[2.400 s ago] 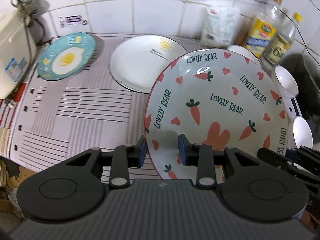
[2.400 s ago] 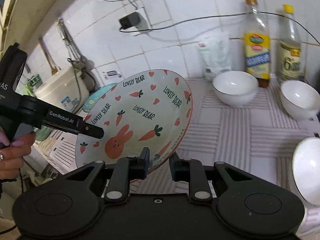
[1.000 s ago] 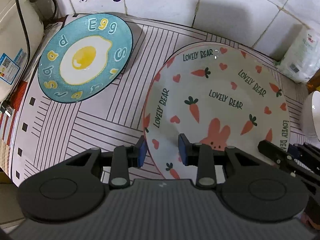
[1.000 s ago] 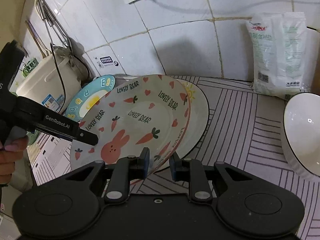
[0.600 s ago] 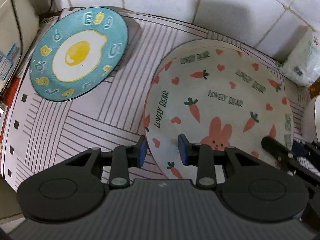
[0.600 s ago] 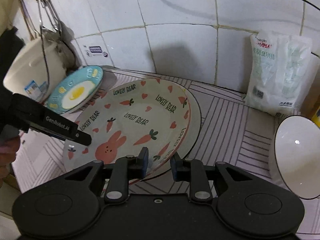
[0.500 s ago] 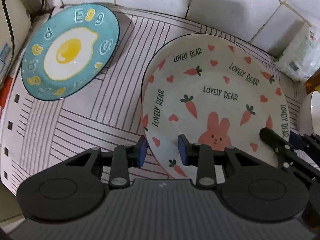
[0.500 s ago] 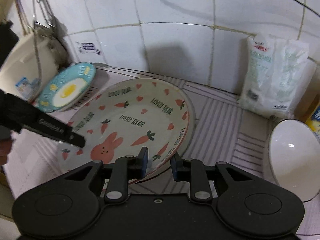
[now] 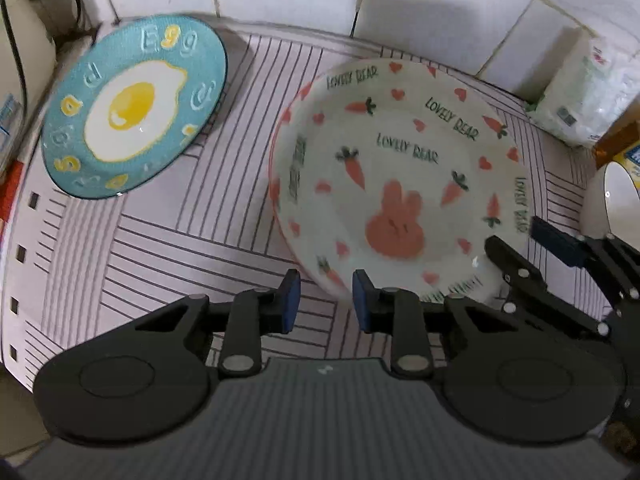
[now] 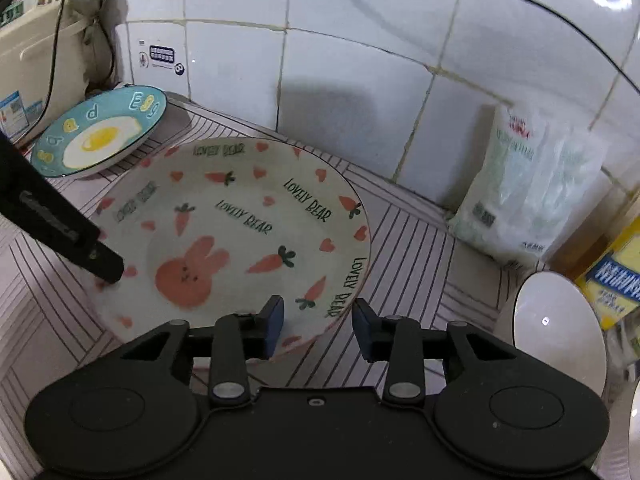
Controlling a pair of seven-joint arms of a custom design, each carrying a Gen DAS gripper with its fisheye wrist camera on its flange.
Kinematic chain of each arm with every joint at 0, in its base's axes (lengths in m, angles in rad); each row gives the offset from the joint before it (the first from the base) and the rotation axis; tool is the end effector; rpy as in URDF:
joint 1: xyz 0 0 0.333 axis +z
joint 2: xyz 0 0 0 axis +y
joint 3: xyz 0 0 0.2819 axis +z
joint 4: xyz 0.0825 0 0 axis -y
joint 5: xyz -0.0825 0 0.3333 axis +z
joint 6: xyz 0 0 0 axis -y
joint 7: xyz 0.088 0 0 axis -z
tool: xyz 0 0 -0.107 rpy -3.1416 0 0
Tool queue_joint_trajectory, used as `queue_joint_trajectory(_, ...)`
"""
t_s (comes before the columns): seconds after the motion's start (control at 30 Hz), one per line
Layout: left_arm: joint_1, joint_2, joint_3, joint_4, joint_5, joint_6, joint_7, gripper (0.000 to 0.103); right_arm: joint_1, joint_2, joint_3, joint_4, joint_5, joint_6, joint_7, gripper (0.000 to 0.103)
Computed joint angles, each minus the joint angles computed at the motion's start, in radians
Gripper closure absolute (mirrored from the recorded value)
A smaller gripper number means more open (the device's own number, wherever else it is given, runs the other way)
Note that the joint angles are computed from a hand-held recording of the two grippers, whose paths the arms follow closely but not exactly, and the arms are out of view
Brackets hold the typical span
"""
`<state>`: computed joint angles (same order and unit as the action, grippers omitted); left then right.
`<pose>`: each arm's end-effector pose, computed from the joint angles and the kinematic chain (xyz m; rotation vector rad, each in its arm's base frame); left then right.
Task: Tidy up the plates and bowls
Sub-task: 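Lower the bunny plate onto the sun plate and open both grippers, then move both grippers to the teal egg plate and grasp its rim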
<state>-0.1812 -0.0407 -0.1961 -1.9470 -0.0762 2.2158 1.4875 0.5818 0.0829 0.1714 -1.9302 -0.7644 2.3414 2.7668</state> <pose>0.4908 -0.1986 0.5107 -1.8283 2.3751 -0.4439 0.4185 0.3746 0.4705 -1.8623 1.8449 -0.7404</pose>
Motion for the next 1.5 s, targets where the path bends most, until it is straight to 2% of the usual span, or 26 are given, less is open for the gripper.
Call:
queue_joint_trajectory(0.07,-0.001,-0.030,-0.001,-0.039,0.014,0.038,0.013,0.077,-0.010,-0.021,-0.006,-0.039,-0.006,0.063,0.033,0.063)
queue_joint_trajectory(0.2,0.003,-0.082,0.010,-0.085,-0.006,0.054,0.035,0.077,-0.008,-0.055,0.008,-0.051,-0.011,0.041,0.051,0.063)
queue_joint_trajectory(0.37,0.013,-0.168,0.028,-0.142,-0.041,0.070,0.061,0.077,-0.031,-0.157,0.039,-0.127,-0.035,0.110,0.108,0.062)
queue_joint_trajectory(0.63,0.019,-0.303,0.044,-0.214,-0.059,0.093,0.061,0.076,-0.070,-0.243,0.110,-0.158,-0.092,0.168,0.222,0.058)
queue_joint_trajectory(0.73,0.027,-0.354,0.052,-0.240,-0.052,0.083,0.058,0.076,-0.071,-0.247,0.132,-0.142,-0.108,0.170,0.230,0.050)
queue_joint_trajectory(0.97,0.040,-0.458,0.070,-0.298,-0.026,0.060,0.083,0.073,-0.048,-0.247,0.160,-0.110,-0.117,0.161,0.240,0.040)
queue_joint_trajectory(1.2,0.045,-0.549,0.091,-0.355,-0.039,0.066,0.096,0.067,-0.024,-0.243,0.177,-0.086,-0.139,0.140,0.237,0.036)
queue_joint_trajectory(1.27,0.046,-0.560,0.098,-0.356,-0.050,0.056,0.097,0.065,-0.019,-0.244,0.180,-0.084,-0.151,0.148,0.253,0.032)
queue_joint_trajectory(1.5,0.057,-0.575,0.118,-0.362,-0.063,0.036,0.111,0.060,0.002,-0.201,0.170,-0.040,-0.121,0.158,0.243,0.031)
